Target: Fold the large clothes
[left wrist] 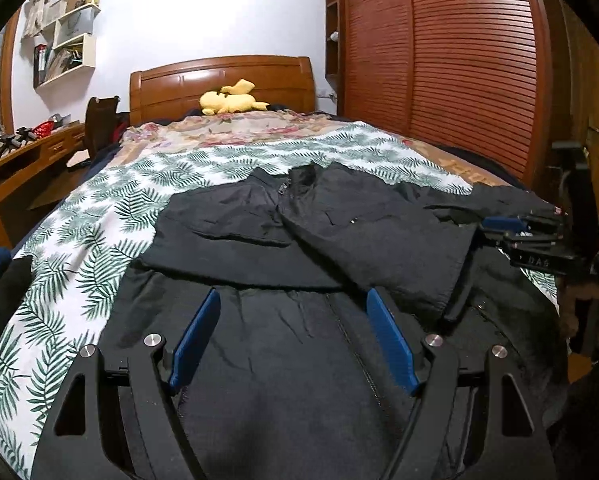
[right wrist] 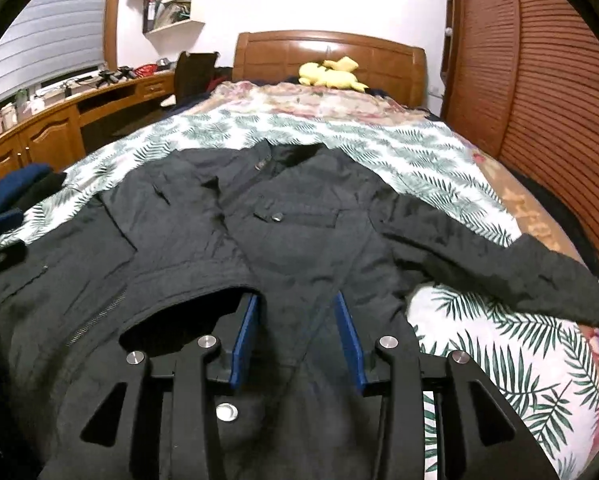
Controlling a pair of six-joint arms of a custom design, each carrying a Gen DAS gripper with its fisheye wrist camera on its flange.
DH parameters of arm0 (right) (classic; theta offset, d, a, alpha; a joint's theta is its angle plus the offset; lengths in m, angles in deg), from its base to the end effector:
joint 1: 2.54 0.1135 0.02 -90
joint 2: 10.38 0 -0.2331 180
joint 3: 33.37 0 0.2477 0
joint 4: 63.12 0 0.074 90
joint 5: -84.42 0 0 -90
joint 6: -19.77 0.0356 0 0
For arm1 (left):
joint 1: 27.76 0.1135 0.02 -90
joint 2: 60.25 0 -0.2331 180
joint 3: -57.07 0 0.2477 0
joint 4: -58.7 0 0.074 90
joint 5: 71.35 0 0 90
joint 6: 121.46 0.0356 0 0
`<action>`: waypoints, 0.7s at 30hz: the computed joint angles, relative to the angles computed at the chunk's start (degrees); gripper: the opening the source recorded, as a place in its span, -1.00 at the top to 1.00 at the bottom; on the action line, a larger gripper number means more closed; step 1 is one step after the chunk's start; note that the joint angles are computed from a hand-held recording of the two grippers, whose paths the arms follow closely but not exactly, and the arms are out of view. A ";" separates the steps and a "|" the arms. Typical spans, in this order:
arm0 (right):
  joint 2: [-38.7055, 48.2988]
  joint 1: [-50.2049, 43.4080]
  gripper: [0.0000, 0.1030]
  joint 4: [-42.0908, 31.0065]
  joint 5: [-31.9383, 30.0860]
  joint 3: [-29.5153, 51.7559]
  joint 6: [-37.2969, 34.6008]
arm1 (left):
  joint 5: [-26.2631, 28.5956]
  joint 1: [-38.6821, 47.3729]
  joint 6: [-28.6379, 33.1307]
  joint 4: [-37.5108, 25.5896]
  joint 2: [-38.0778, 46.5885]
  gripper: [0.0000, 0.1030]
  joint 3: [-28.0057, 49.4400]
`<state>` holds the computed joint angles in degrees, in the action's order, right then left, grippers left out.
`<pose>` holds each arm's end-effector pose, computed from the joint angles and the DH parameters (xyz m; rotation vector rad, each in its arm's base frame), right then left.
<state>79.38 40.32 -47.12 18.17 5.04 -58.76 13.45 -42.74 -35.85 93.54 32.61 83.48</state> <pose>0.2008 0.1668 0.0915 -0.3514 2.1015 0.1034 0.2170 -0.0547 0.0619 0.1421 2.1170 -0.1044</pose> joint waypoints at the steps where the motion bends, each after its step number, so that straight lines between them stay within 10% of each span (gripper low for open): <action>1: 0.03 0.64 0.22 0.68 0.39 -0.29 -0.20 | -0.21 -0.37 0.21 -1.01 -0.30 -0.49 0.21; 10: -5.56 5.49 0.21 2.63 0.48 -4.15 -2.07 | -0.51 -2.45 0.83 -4.50 -2.70 -0.49 0.27; 21: 14.70 9.91 0.21 6.30 -8.01 6.12 -4.86 | 0.84 0.76 0.40 -5.55 -6.29 -0.49 -0.84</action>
<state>94.08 50.22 -40.82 10.16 11.17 -63.62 14.30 -41.98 -35.44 87.98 26.32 82.64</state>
